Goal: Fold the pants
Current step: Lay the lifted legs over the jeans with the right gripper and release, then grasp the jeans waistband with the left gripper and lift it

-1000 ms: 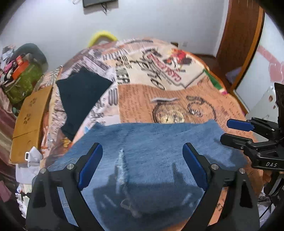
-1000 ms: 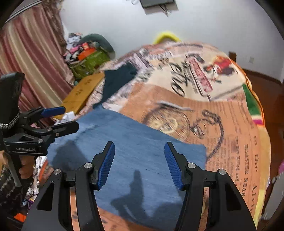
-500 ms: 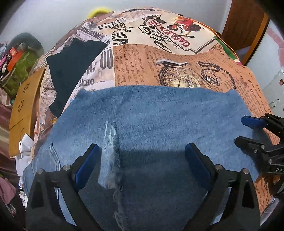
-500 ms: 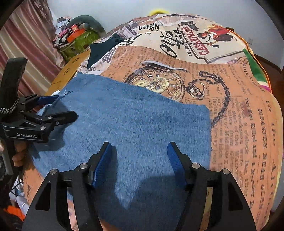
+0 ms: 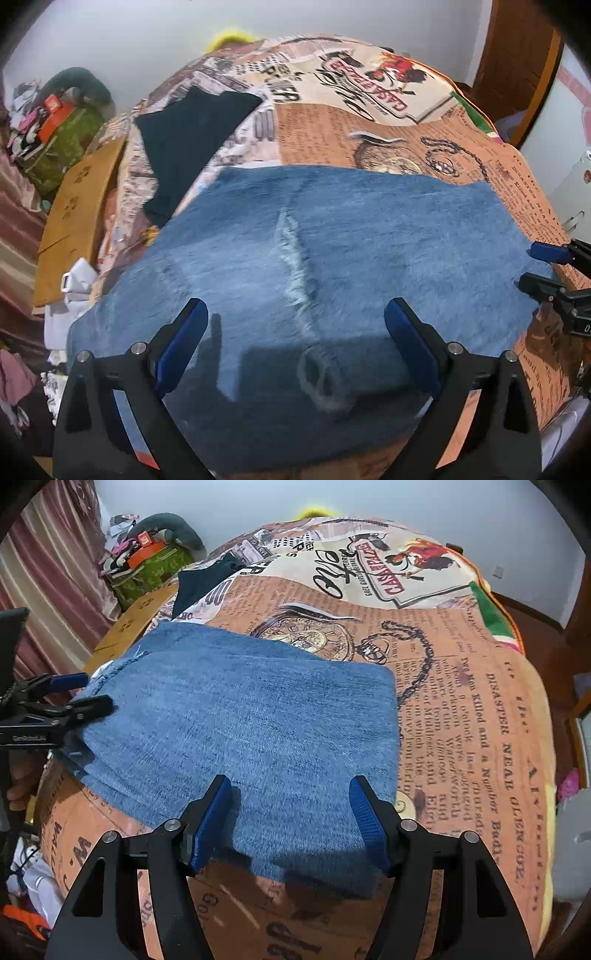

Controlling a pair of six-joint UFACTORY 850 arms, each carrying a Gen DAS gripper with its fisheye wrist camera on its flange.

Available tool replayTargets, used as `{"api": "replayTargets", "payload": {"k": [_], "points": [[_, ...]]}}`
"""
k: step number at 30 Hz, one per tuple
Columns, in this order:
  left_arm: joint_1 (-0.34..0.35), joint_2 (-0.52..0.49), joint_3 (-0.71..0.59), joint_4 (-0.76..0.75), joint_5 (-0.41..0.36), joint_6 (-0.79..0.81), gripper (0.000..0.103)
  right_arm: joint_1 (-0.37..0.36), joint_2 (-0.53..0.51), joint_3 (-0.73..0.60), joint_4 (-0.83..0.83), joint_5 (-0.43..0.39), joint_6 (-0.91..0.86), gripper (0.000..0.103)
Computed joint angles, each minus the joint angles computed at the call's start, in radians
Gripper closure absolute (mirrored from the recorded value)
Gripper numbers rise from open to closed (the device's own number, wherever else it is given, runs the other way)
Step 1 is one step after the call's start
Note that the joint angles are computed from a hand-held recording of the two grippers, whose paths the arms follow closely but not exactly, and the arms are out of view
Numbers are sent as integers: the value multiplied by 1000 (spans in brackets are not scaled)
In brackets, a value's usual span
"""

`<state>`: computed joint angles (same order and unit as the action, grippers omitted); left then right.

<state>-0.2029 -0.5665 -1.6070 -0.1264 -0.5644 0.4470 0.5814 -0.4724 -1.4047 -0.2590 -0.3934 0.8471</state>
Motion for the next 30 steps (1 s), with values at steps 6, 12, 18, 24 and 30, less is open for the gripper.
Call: {"api": "replayTargets", "payload": {"k": [6, 12, 18, 24, 30], "points": [[47, 74, 63, -1, 78, -18, 5, 15, -8, -48, -51, -43, 34, 40], [130, 116, 80, -122, 125, 9, 5, 45, -41, -140, -135, -49, 76, 38], [235, 111, 57, -228, 124, 7, 5, 67, -113, -272, -150, -46, 54, 37], [349, 39, -18, -291, 4, -37, 5, 88, -238, -458, -52, -73, -80, 37], [428, -40, -60, -327, -134, -62, 5, 103, -365, -627, 106, -138, -231, 37]]}}
